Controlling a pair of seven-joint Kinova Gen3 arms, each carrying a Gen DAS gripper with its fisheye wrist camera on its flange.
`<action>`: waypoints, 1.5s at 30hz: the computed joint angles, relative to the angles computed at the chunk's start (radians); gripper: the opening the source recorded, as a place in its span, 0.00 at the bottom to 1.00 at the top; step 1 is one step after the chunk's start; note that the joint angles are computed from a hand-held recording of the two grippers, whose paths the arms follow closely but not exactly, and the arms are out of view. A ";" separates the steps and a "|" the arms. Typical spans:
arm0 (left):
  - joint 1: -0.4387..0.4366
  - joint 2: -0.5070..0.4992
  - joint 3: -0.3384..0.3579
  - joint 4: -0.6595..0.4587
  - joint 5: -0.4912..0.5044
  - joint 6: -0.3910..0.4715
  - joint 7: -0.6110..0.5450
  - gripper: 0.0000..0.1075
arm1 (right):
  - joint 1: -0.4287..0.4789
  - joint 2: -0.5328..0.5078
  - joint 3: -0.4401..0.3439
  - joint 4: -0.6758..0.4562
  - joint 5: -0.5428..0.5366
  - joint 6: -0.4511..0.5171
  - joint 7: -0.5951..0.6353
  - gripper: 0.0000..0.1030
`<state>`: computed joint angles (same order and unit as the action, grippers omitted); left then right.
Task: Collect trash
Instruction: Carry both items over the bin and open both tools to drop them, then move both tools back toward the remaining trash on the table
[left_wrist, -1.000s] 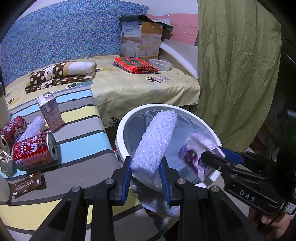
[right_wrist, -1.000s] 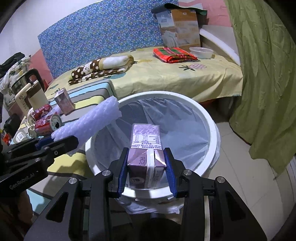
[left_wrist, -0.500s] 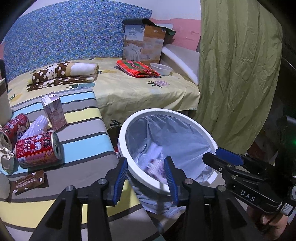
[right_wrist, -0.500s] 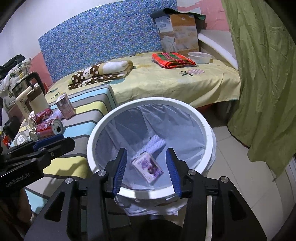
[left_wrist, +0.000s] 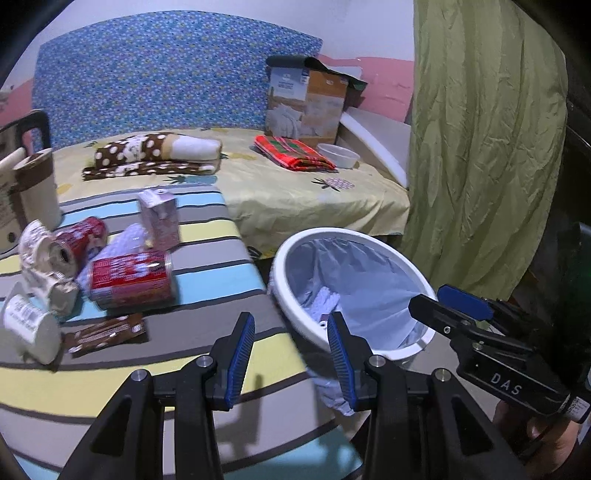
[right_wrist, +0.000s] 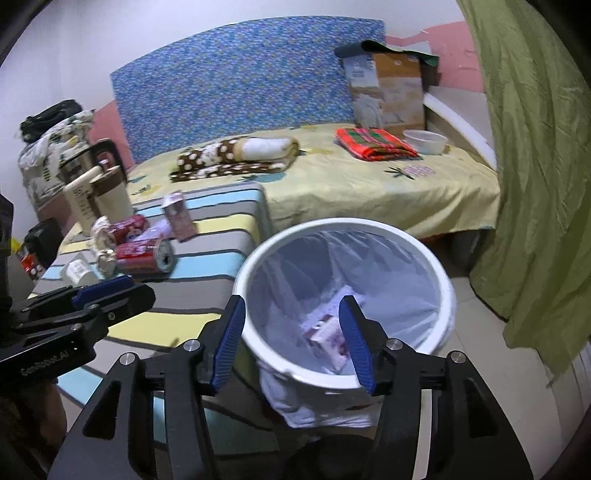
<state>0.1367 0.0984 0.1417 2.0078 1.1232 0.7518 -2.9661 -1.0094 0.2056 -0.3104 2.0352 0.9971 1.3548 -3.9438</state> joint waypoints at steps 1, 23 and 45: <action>-0.006 -0.006 -0.006 0.005 -0.002 0.001 -0.001 0.38 | 0.000 0.006 -0.001 -0.007 0.009 -0.006 0.009 0.54; -0.180 -0.003 -0.105 0.057 0.026 -0.082 -0.052 0.38 | 0.049 0.055 0.059 -0.072 0.138 -0.310 0.172 0.54; -0.300 0.216 -0.007 -0.168 -0.011 -0.142 -0.013 0.47 | 0.136 0.092 0.135 -0.130 0.149 -0.476 0.315 0.55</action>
